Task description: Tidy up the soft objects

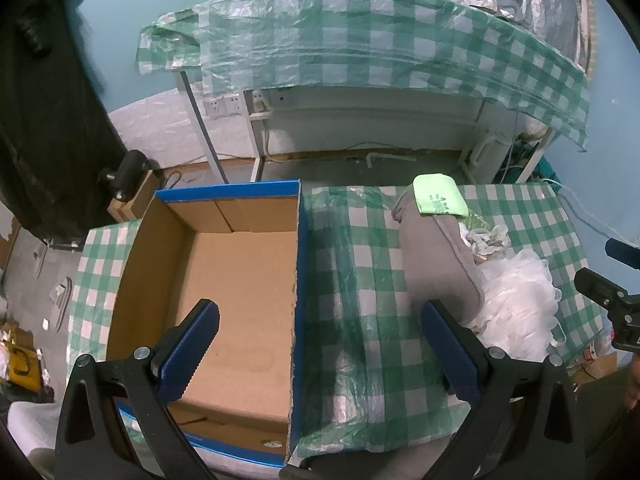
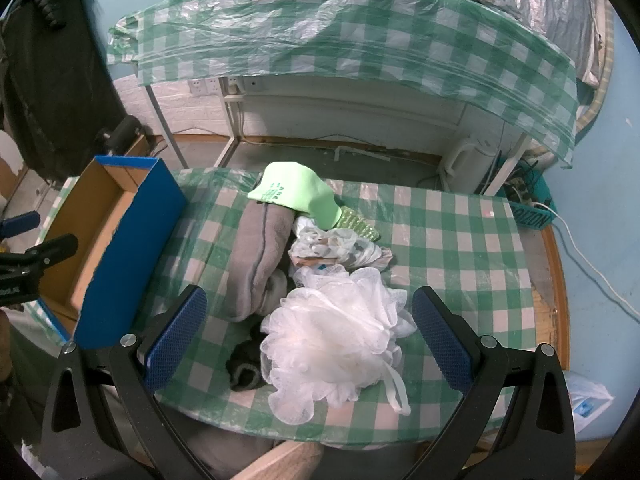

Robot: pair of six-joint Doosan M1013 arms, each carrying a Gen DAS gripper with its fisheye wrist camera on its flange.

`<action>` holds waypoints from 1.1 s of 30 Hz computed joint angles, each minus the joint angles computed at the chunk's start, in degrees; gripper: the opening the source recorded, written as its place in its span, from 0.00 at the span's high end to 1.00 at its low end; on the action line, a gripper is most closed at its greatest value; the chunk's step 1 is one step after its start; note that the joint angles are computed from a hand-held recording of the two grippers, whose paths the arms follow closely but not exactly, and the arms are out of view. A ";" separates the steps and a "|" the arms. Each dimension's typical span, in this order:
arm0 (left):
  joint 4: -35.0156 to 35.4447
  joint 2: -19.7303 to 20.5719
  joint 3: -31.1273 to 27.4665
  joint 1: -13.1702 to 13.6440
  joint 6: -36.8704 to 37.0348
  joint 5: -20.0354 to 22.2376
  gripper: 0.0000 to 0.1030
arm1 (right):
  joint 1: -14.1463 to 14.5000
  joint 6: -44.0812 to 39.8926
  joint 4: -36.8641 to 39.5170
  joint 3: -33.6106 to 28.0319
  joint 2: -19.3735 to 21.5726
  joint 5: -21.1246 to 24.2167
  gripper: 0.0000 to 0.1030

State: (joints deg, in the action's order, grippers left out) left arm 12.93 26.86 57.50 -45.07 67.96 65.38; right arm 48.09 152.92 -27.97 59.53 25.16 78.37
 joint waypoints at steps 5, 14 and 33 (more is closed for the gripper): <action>0.26 0.07 -0.17 -0.17 -0.14 0.11 0.01 | 0.01 0.03 -0.07 0.01 -0.01 -0.02 0.02; -0.01 -0.02 -0.02 -0.11 0.09 -0.16 0.01 | 0.01 0.06 -0.05 0.03 -0.01 -0.09 0.02; 0.15 -0.36 0.67 -0.54 -0.23 -0.76 0.01 | -0.01 0.15 0.10 0.22 0.02 -0.37 0.02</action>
